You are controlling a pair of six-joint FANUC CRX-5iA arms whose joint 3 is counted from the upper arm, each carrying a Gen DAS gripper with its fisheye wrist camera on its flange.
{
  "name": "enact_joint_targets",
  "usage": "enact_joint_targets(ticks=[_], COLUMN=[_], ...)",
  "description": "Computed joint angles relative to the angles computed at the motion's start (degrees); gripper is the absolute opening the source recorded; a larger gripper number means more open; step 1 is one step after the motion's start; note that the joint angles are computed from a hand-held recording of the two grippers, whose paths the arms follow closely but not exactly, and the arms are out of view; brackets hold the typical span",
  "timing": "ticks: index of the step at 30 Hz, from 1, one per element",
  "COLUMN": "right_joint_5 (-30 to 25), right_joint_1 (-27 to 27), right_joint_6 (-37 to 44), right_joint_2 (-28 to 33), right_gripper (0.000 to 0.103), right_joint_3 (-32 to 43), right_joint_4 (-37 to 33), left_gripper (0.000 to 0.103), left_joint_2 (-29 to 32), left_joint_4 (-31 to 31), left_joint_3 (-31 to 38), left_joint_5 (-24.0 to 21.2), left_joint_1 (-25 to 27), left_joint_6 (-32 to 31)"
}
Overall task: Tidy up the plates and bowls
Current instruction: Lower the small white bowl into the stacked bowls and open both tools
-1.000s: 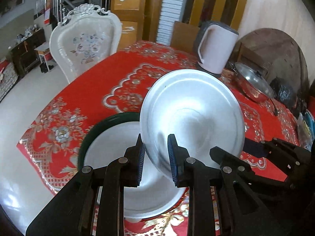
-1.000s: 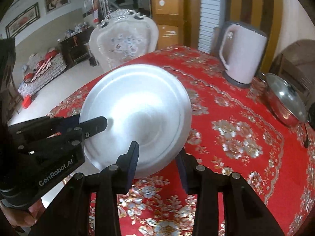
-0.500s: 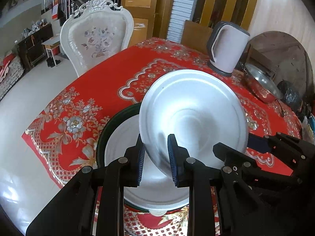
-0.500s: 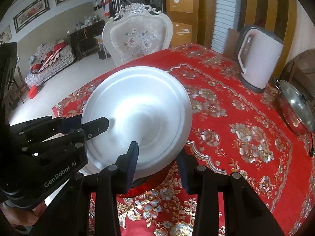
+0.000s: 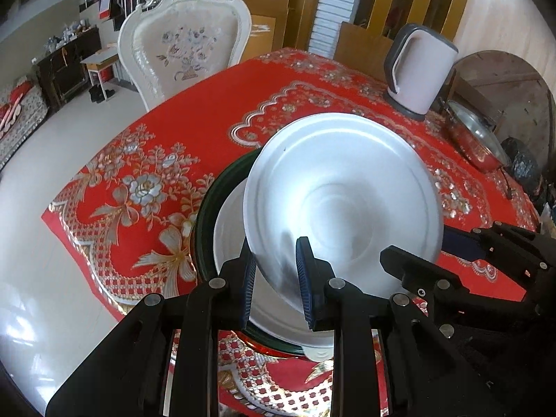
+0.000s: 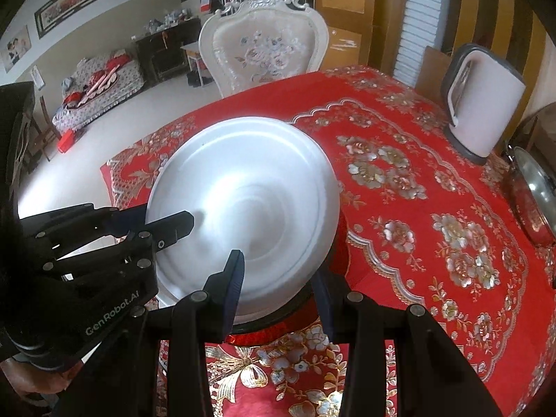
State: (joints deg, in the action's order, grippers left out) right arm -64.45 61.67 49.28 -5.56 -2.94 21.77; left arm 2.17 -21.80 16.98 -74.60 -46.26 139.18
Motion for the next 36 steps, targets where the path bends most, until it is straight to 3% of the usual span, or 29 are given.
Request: enact_joint_targets(ticks=[16,19,28,31,33,36], right_joint_5=[-1.1,-0.5,0.4,1.4,1.8,2.9], right_joint_1=[-0.4,-0.7,-2.2,-2.1,-1.4,0.0], right_joint_6=[1.4,0.9,-1.0,-2.5,-4.5,-8.9], right_joint_2=[1.8,1.4,-0.2,-1.3,-2.2,-3.8], right_gripper=[0.047,0.052,0.053,0.054,0.059,0.061], right_joint_3=[1.7,1.4,0.2,-1.0,-2.4,-5.3], right_joint_4=[-1.6,-1.7,-1.6,-1.0,0.9,5.0], left_gripper=[0.022,0.023,0.023,0.031,0.051,0.055], left_joint_2=[0.0,0.4,-0.4,-0.3,0.3,0.4], left_joint_4=[1.8,-0.1,-0.7,-3.5,-6.6,-10.8], left_joint_3=[-1.7,-0.9,-1.4,-0.1,1.5,2.6], left_joint_5=[1.4,0.2,1.2,0.2,-1.5,-2.4], left_joint_1=[1.8,1.2,1.2,-0.4,-2.3,-4.9], left_joint_6=[0.1,0.8,1.5,2.7,3.3,4.5])
